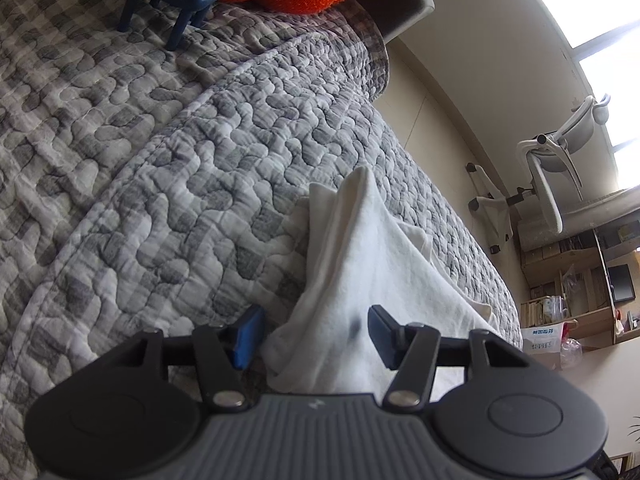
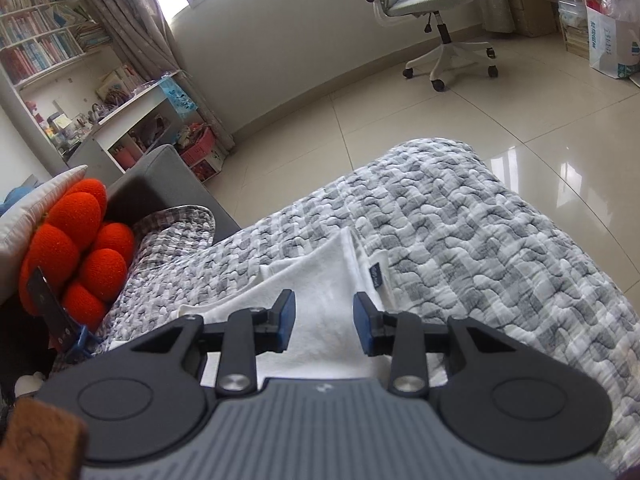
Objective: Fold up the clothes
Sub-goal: 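Lift the T-shirt end with both grippers and fold it over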
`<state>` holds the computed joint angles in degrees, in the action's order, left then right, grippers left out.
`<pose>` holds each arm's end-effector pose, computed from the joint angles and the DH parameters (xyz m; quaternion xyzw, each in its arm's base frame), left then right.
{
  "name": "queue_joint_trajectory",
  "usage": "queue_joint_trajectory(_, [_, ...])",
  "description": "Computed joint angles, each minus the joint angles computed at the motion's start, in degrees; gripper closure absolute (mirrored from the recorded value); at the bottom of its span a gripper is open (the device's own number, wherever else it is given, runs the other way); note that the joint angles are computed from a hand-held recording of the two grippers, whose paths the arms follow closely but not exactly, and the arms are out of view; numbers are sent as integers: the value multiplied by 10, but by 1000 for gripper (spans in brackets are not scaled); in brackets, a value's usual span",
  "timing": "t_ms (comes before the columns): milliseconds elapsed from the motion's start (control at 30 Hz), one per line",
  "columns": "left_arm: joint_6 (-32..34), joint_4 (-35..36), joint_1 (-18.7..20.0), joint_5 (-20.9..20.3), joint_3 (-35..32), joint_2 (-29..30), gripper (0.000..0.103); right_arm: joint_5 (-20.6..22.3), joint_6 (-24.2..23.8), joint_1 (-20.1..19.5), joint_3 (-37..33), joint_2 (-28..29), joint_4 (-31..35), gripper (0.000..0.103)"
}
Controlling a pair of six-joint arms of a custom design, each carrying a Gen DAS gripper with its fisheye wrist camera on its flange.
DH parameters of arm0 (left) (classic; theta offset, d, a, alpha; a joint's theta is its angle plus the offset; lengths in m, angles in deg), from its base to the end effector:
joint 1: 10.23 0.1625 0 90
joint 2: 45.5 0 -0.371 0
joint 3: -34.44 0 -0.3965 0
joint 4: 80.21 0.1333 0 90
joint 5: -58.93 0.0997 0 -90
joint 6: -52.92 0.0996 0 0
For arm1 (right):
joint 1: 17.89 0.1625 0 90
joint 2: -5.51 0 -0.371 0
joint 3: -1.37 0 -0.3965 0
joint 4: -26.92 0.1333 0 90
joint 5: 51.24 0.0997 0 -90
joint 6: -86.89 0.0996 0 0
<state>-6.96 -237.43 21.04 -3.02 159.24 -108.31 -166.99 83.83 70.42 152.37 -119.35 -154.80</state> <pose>-0.3023 -0.3943 0.0640 -0.0208 0.9690 -0.2308 0.0855 0.0821 -0.2693 0.3459 -0.1109 -0.8209 0.5197 0.2090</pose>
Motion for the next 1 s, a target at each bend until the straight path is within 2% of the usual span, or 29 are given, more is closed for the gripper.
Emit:
queue_joint_trajectory(33, [-1, 2, -2, 5, 0, 1, 49, 5, -3, 2, -2, 11, -7, 67])
queue_joint_trajectory(67, [-2, 5, -5, 11, -1, 2, 56, 10, -6, 5, -4, 23, -15, 67])
queue_joint_trajectory(133, [-4, 0, -9, 18, 1, 4, 64, 25, -6, 4, -7, 41, -23, 67])
queue_joint_trajectory(167, [-4, -10, -11, 20, 4, 4, 72, 34, -3, 3, -8, 48, -23, 68])
queue_joint_trajectory(200, [-4, -19, -13, 21, 6, 4, 74, 43, 2, 2, -9, 54, -20, 69])
queue_joint_trajectory(533, [0, -57, -30, 38, 12, -2, 80, 88, 22, 5, -25, 122, -35, 80])
queue_joint_trajectory(867, [14, -80, -43, 52, 8, 2, 82, 123, 53, -17, -34, 189, -81, 90])
queue_joint_trajectory(1000, [38, -100, -51, 59, 8, 6, 83, 120, 68, -28, -43, 226, -108, 94])
